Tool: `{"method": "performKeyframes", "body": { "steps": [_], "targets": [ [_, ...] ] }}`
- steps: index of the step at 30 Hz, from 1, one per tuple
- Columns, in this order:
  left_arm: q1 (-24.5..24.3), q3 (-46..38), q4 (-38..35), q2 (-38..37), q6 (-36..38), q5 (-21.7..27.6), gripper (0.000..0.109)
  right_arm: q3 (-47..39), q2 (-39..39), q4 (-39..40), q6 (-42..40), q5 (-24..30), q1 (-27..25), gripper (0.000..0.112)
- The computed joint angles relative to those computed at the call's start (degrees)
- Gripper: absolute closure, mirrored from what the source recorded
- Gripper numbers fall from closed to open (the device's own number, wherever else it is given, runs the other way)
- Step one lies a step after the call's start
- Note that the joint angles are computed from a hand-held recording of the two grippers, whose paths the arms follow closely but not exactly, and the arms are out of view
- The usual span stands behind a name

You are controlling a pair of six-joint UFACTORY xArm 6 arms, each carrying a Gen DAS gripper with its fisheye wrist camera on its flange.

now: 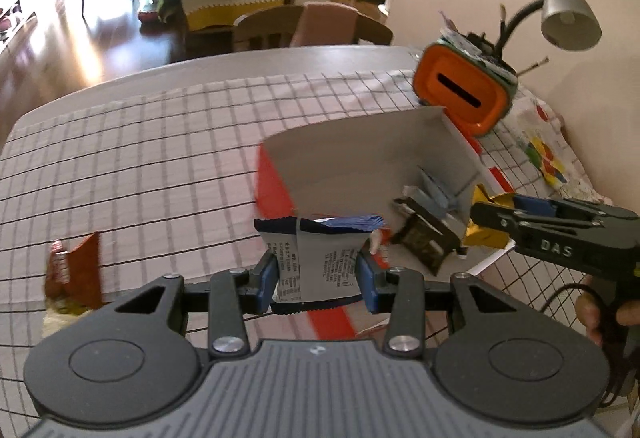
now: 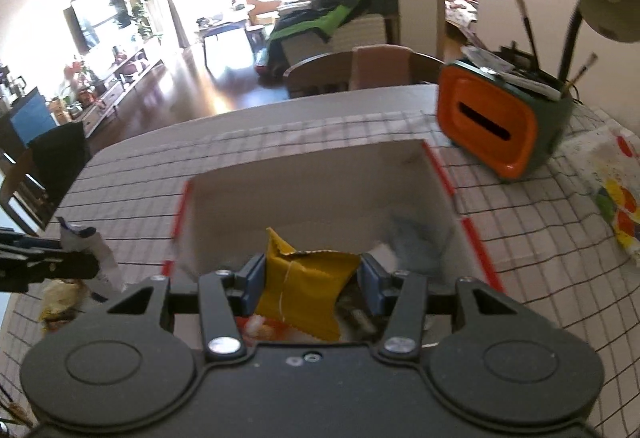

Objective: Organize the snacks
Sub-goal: 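Carry the white packet and yellow packet over the red box, then open both grippers to drop the white and yellow packets into the box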

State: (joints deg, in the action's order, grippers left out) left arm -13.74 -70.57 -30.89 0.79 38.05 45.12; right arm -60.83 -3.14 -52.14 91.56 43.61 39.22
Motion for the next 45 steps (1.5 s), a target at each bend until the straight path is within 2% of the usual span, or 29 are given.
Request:
{"method": "performKeyframes", "body": {
  "steps": [7, 12, 16, 21, 28, 37, 41, 45],
  "targets": [
    [-5.99, -1.88, 5.16, 3.28, -4.08, -2.6, 0.068, 6.2, -3.83, 1.52, -3.51, -3.9, -5.35, 0.063],
    [-8.3, -5.9, 9.54, 8.18, -7.96, -2.75, 0.068, 7.58, -3.2, 4.85, -9.93, -8.33, -8.82, 0.063],
    [-9.31, -11.33, 13.81, 13.41, -12.56, -0.17, 0.068, 7.64, -1.55, 8.45, -16.34, -11.72, -11.0, 0.063],
    [-10.45, -17.36, 19.94, 18.93, -18.21, 3.06, 0.068, 5.75, 1.61, 14.39, -25.8, -13.11, -12.1, 0.063],
    [-11.46, -24.06, 23.32, 24.97, -22.49, 7.02, 0.068, 2.61, 5.19, 18.04, -33.92, -11.66, -11.82, 0.064],
    [-12.06, -25.09, 23.91, 26.29, -23.53, 7.8, 0.068, 2.64, 6.05, 20.37, -37.0, -12.48, -12.75, 0.063],
    [-12.14, -23.49, 23.68, 25.47, -23.2, 6.29, 0.067, 3.36, 5.44, 20.64, -36.83, -13.21, -12.81, 0.063],
    [-11.74, -21.11, 22.32, 23.81, -22.09, 3.97, 0.061, 4.42, 4.25, 20.3, -35.46, -14.14, -13.22, 0.062]
  ]
}}
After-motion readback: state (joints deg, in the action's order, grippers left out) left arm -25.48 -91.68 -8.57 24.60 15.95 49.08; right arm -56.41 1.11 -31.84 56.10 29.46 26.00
